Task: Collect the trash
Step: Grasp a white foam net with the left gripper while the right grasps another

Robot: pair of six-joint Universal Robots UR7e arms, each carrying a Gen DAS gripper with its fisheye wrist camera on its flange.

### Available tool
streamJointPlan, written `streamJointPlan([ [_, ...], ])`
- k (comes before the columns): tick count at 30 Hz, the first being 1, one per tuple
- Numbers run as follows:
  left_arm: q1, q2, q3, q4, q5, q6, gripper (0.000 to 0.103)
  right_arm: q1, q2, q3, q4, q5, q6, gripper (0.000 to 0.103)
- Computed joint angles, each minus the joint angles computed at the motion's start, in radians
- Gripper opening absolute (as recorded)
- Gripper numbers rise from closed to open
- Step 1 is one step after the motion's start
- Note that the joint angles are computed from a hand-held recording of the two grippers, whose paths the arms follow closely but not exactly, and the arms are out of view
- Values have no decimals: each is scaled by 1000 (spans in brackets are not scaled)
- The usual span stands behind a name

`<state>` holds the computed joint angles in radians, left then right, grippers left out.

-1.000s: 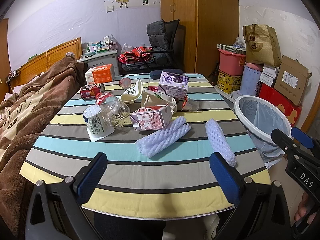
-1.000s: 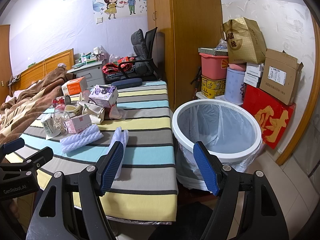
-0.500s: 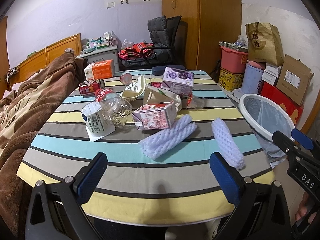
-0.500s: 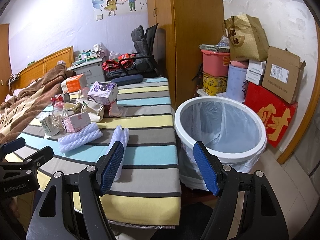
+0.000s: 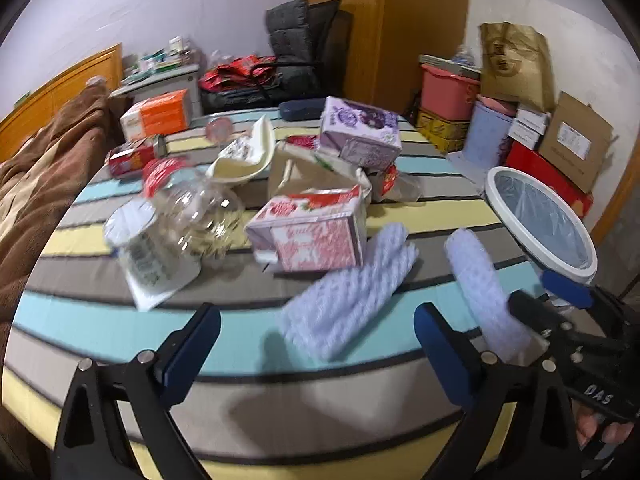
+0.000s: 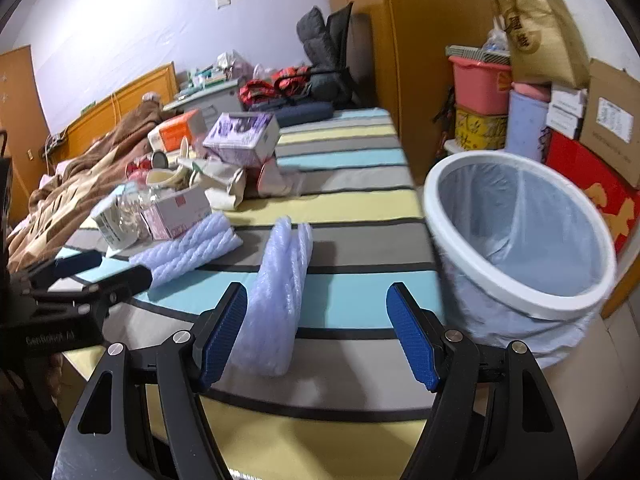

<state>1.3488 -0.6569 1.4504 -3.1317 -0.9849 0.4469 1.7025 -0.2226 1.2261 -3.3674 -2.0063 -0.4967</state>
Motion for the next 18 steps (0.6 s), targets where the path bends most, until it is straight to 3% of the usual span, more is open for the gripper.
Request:
streamJointPlan([
  [5,11,31,-78,122,-18,32,93,-2,8,-24,61,24,5,74],
  [12,16,45,-115,182,-34,40,86,-2,18,-59,107,4,9,74],
  [18,21,60,-150,261,-45,39,77,-4,25,-77,115,4,-9,63],
])
